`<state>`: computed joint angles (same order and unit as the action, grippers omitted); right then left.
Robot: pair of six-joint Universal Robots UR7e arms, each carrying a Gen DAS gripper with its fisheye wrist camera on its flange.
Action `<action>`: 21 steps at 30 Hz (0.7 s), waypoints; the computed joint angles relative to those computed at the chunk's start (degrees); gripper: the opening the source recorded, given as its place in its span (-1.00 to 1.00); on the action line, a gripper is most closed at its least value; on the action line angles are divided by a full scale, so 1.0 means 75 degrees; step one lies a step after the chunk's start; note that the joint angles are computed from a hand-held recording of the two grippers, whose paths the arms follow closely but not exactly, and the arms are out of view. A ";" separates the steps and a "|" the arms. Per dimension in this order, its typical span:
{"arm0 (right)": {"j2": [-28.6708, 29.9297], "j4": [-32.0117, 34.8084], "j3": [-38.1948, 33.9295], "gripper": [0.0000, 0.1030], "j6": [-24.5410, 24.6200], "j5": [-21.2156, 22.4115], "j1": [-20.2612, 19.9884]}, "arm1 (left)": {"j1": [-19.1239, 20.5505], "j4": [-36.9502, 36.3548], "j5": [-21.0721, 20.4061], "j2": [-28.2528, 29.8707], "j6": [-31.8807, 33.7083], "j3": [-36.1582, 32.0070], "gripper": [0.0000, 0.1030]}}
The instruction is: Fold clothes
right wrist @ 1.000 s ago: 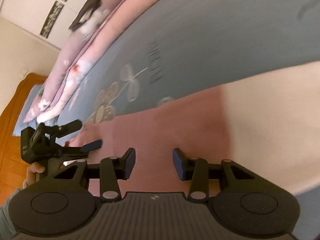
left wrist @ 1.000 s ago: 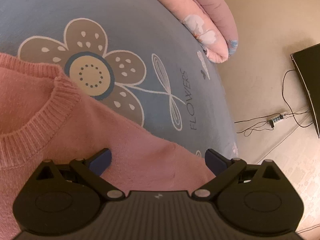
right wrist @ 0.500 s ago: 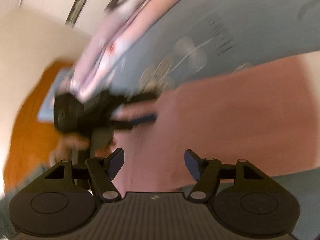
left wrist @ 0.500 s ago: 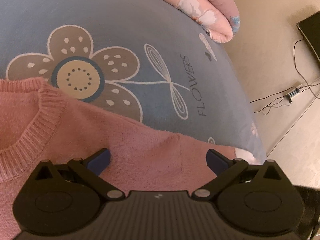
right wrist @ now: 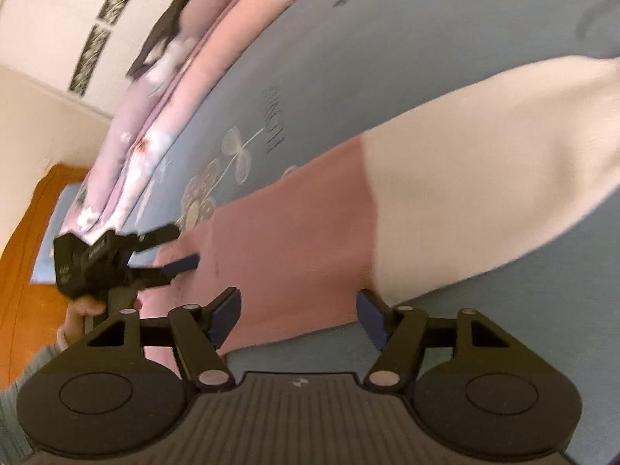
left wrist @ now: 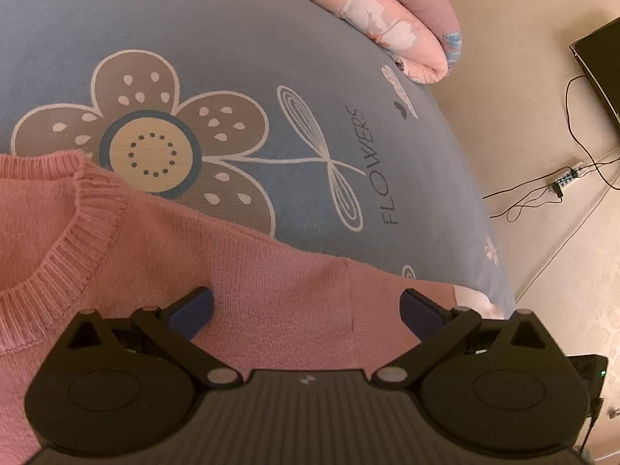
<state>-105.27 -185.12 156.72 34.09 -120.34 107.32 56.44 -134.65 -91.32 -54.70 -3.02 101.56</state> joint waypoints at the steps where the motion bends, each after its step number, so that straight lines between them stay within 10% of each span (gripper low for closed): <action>1: 0.0193 -0.0260 -0.0054 0.44 0.0000 -0.0066 0.0115 | -0.0004 0.0001 0.0009 0.0000 -0.0014 -0.0003 0.98; 4: 0.1241 -0.1843 -0.0178 0.58 -0.0622 0.0374 -0.0011 | -0.0028 0.0003 0.0059 0.0004 -0.0068 -0.0007 0.98; 8: 0.1755 -0.1829 -0.0370 0.58 -0.1029 0.0312 -0.0319 | -0.0115 0.0004 0.0231 0.0014 -0.0176 0.0005 0.98; 17: -0.1951 0.0953 0.0328 0.52 -0.0752 -0.0678 -0.0786 | -0.0098 -0.0099 0.0204 -0.0015 -0.0149 0.0083 0.98; 21: -0.1461 -0.0585 0.0369 0.56 -0.0887 -0.0447 -0.0761 | -0.0129 -0.0050 0.0263 0.0001 -0.0156 0.0058 0.98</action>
<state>-116.22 -189.50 159.49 27.43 -123.69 101.62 55.48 -135.03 -89.35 -54.69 -4.18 101.99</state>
